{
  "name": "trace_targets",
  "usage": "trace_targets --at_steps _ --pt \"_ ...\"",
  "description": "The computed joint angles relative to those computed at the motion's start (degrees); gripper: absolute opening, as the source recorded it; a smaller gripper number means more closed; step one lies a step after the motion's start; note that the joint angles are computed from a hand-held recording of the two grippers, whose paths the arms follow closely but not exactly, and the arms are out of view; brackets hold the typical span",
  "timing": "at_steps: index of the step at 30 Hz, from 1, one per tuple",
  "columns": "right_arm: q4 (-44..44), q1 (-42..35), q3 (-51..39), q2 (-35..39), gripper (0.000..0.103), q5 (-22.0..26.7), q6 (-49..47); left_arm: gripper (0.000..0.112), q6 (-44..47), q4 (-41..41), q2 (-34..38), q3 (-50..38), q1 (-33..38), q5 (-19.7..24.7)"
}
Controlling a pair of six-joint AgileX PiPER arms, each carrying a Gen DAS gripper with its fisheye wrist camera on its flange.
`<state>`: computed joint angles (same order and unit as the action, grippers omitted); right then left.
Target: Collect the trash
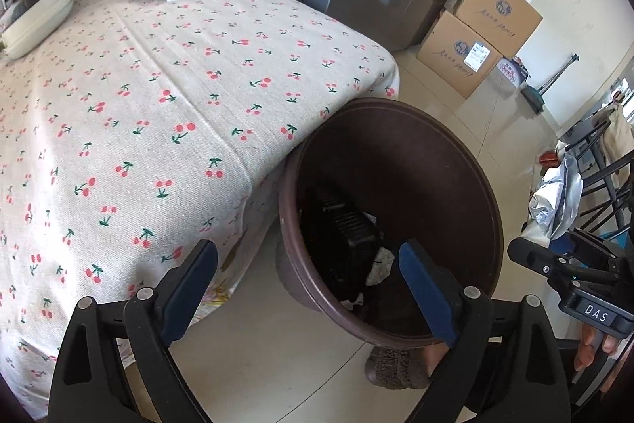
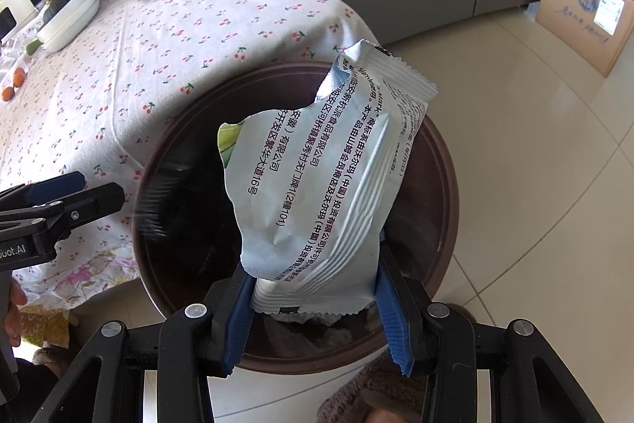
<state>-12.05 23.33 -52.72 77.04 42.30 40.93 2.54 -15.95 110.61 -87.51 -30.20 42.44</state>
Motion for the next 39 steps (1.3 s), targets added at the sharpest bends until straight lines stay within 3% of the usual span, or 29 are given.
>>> trace_targets --at_steps 15,17,19,26,33,39 --pt "-1.31 1.22 -2.24 3.87 0.053 0.88 2.99 0.102 0.58 3.39 -7.85 7.17 5.66 -0.29" --pt "-1.68 1.02 -2.16 4.01 0.071 0.35 4.74 0.102 0.65 3.9 -9.03 8.31 6.51 -0.4" --pt "-3.59 1.41 -2.19 4.05 0.079 0.55 7.81 0.103 0.48 4.53 -10.45 9.61 7.25 -0.65" --pt "-7.46 4.51 -3.35 1.64 0.088 2.66 13.62 0.103 -2.98 11.36 -17.88 15.38 7.86 -3.43" --pt "-20.3 16.3 -6.07 -2.56 0.093 8.26 25.77 0.103 -9.83 18.81 -28.62 21.47 8.08 -4.89" --pt "-35.64 31.44 -10.15 -1.14 0.098 18.59 38.28 0.103 -19.91 26.07 -38.42 26.55 8.4 -5.47"
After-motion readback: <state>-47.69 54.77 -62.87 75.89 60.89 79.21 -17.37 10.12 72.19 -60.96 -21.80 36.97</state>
